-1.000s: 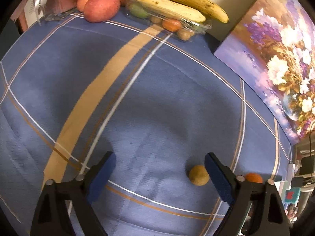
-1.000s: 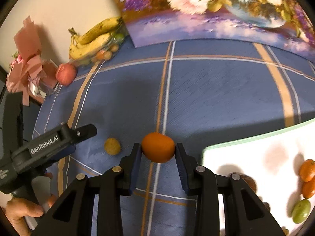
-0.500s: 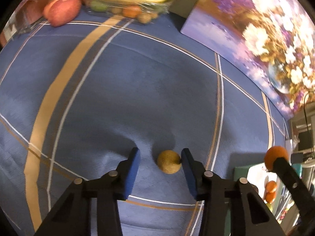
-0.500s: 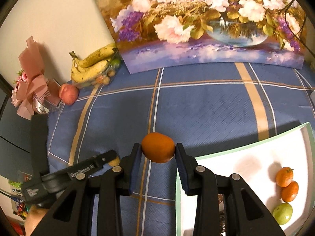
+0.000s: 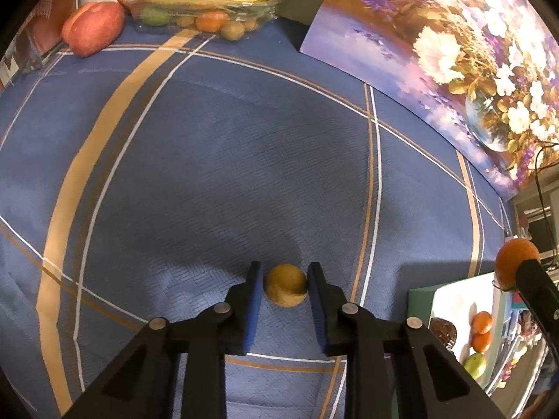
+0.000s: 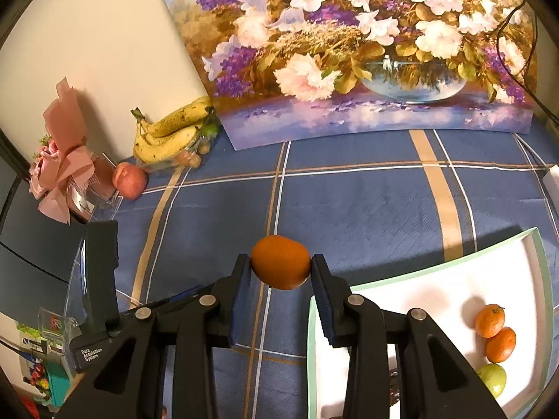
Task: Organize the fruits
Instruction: 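Carry both fruits over the tray and open both tools to release them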
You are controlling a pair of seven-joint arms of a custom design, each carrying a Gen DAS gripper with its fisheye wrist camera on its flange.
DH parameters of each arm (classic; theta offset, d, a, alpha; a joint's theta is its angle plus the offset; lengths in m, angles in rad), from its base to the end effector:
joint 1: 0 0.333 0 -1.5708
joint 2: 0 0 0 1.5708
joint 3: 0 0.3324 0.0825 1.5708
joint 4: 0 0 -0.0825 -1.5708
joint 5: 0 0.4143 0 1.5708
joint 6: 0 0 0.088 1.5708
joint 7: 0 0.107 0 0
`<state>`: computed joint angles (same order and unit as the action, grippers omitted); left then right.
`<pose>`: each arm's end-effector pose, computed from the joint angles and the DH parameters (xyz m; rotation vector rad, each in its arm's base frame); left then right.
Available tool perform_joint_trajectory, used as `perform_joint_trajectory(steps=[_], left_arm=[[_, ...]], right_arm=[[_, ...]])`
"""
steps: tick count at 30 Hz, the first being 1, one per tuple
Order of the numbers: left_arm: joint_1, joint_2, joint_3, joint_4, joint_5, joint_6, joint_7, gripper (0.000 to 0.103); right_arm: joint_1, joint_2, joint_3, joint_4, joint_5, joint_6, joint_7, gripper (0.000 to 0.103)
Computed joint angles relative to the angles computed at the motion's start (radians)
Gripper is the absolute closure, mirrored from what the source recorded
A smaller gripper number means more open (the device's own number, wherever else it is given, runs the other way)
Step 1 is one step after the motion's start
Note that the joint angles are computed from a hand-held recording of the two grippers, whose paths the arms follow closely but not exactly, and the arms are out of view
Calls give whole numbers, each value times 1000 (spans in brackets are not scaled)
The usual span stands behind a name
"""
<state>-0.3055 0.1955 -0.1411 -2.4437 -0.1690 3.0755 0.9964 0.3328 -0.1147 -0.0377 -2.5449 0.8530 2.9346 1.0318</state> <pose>0.4939 -0.2221 0.2600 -2.4340 1.7898 -0.6730 0.4819 0.0961 0.3470 -1.8411 1.7746 -0.1717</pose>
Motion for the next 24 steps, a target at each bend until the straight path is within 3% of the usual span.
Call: perform_joint_trajectory(steps=[3,7,11,13,14,16,17,24], left_arm=[[-16,4,11,10,19,-3,-5,76],[20,8,-31,7,-28,3,28,76],[156,-14,-186,-14,-213,43,185,76],[160,-33,-198,-18,-258,52,224,76],[181,-42,-229,-18,-303,60,265,76],[265,-57,-341,-11,-462,80,414,76],[268,-63,-353,-5,-493,83,443,76],[143,-121,-275,10,-478,91,473,76]], right_arm=[[-3,-9,-6,-2,5,-2,-3,66],[-4,-24,-16,-6,10,-2,-3,66],[-1,-39,-31,-9,11,-6,-3,66],[-2,-44,-37,-9,11,-8,-2,66],[-1,-47,-41,-10,12,-9,-2,66],[-4,-54,-50,-9,15,-14,-6,66],[-7,-57,-53,-11,12,-14,-4,66],[-82,-92,-59,-46,-196,29,168,66]])
